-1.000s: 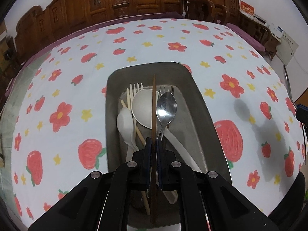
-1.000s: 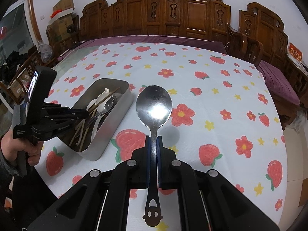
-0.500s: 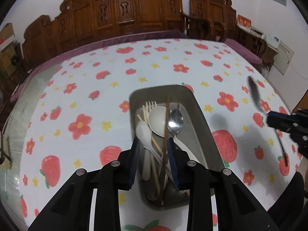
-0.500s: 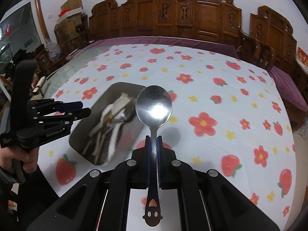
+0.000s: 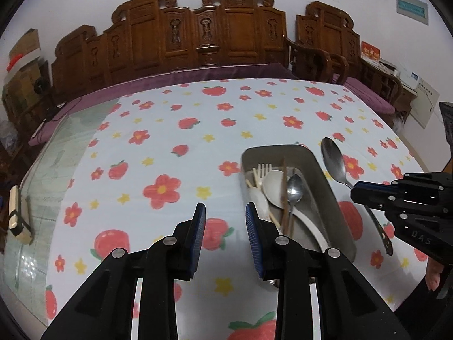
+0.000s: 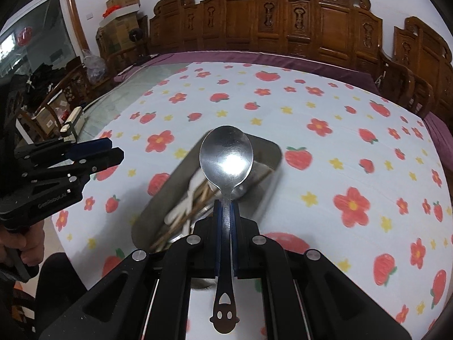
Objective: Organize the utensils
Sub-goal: 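Lower the metal spoon into the tray and open the right tool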
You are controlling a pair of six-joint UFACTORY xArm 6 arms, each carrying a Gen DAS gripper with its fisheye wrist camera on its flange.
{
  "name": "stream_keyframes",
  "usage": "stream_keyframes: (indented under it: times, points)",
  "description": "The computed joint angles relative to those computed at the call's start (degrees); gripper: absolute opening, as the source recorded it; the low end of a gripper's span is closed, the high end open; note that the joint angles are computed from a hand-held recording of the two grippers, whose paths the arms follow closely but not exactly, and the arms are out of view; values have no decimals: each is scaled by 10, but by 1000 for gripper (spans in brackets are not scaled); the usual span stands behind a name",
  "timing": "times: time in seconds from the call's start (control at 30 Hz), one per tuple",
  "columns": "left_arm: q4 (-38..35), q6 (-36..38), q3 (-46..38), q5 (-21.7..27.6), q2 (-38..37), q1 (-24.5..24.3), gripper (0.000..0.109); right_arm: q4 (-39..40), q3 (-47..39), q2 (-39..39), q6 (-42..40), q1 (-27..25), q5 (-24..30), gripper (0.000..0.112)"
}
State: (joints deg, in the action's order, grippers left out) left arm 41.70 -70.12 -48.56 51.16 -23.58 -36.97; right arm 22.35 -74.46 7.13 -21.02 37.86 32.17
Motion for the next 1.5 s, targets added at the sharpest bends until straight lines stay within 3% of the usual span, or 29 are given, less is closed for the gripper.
stream_keyframes:
  times: [0.4,0.73,1.3,1.5]
  points:
    - [-8,5,39,-11,-33,16,28,-12,-85,86,56,20,14,7]
    - [-14,10,53,-20,-36,23,28,-32,-104,126,96,30,14,7]
    - [-16,8,53,-20,-22,22,28,42,-98,138,78,38,18,9]
    - [-13,-1,50,-15,-19,16,28,61,-65,112,31,36,-29,11]
